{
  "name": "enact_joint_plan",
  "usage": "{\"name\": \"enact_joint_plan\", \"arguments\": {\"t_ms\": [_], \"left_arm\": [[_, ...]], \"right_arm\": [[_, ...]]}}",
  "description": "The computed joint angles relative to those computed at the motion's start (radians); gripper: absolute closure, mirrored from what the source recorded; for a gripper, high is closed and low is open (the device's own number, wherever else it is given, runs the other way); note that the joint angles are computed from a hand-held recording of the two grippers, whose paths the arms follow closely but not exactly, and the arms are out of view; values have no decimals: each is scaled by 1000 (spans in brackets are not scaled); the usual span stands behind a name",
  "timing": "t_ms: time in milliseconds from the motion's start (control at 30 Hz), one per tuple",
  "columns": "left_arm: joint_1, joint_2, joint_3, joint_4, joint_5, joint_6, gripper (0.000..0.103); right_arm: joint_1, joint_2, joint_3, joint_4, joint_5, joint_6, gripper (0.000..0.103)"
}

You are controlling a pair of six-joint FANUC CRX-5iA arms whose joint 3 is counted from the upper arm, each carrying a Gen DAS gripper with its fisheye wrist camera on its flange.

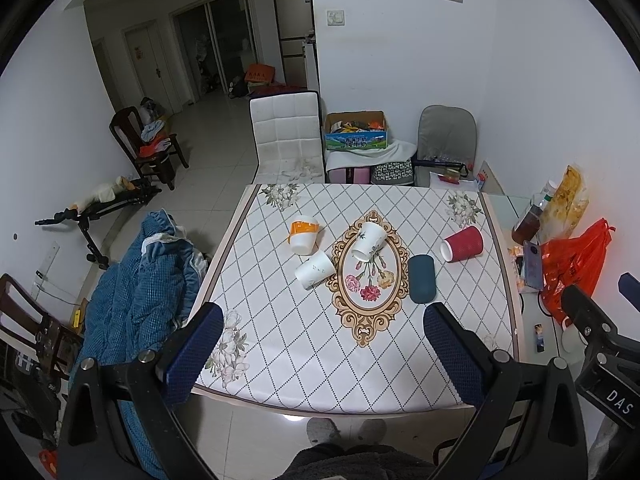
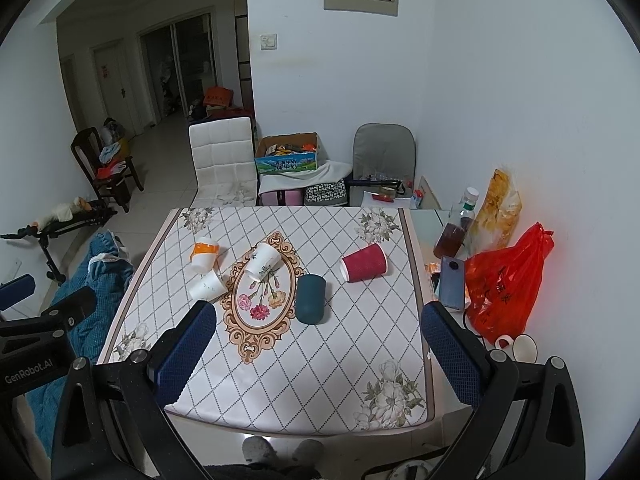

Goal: Flip cup upside down

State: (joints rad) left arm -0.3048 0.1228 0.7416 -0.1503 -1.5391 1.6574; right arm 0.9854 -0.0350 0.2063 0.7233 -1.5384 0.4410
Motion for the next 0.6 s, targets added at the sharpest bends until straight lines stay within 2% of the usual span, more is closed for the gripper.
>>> {"name": "enact_joint_plan", "arguments": {"t_ms": [600], "left_arm": [[-2, 4, 8, 2, -2, 6, 0]], "right_arm": [[1, 22, 33, 3, -10, 13, 0]]}}
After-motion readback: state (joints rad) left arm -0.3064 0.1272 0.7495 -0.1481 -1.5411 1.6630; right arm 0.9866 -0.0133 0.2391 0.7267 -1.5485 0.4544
